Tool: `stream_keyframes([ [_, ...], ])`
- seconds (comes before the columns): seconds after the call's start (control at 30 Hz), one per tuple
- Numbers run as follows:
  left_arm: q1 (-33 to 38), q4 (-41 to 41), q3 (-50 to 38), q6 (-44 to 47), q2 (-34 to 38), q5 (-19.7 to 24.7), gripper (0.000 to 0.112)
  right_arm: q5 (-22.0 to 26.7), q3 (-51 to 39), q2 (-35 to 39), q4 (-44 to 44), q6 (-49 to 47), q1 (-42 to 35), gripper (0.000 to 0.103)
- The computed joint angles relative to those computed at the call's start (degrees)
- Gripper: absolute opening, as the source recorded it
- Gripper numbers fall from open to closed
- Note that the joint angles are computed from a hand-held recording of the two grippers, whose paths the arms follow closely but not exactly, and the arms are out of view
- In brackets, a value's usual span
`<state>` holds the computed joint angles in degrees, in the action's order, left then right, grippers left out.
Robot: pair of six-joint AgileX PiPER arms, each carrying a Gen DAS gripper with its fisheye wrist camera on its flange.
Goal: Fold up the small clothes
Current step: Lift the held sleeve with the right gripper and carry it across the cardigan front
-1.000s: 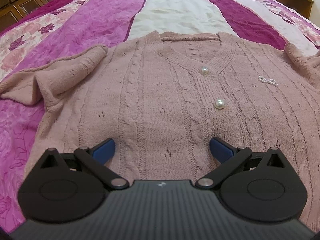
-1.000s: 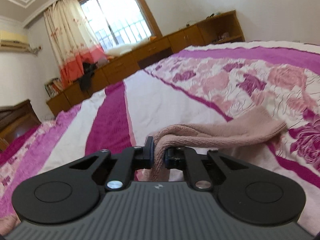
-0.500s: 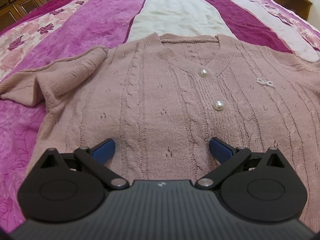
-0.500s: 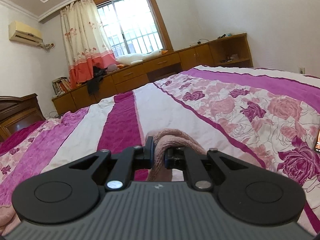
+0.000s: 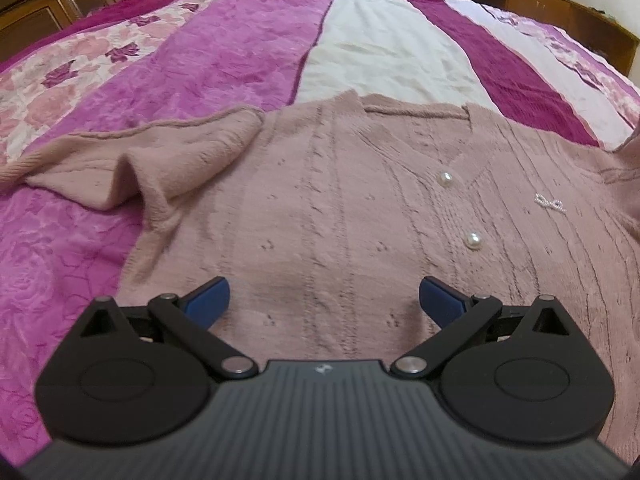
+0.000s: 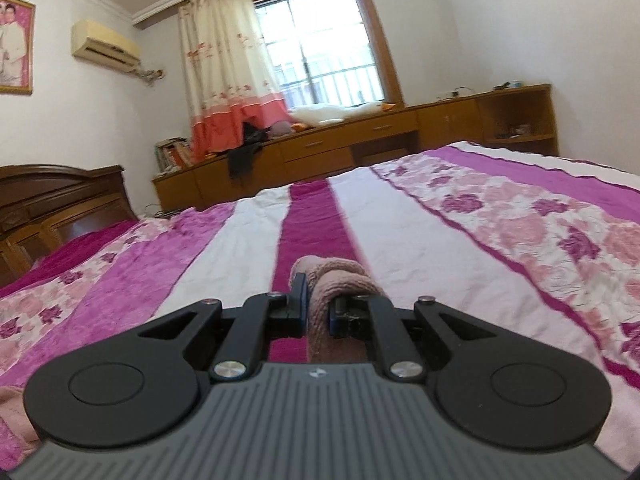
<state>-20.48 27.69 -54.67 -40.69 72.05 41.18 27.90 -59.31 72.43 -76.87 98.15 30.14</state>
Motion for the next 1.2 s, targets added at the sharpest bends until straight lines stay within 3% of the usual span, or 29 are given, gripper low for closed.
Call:
stream_keyframes([
  [0.23, 3.38, -0.87, 0.19, 2.75, -2.34, -0.10, 0.103, 5.87, -6.67, 6.52, -0.64, 0.36, 10.11, 0.010],
  [0.47, 6.58, -1.15, 1.07, 4.37, -4.45, -1.03, 0.103, 7.98, -11.86, 14.97, 0.44, 2.03, 17.64, 0.010],
  [0.9, 13.41, -8.86, 2.97, 11.87, -5.79, -4.02, 0.103, 1.14, -18.47, 33.88, 8.30, 2.46, 19.53, 0.011],
  [1.2, 16.09, -10.48, 3.77, 13.87, -5.75, -5.15, 0.103, -0.67, -19.65, 36.39, 15.18, -3.37, 18.84, 0.013],
])
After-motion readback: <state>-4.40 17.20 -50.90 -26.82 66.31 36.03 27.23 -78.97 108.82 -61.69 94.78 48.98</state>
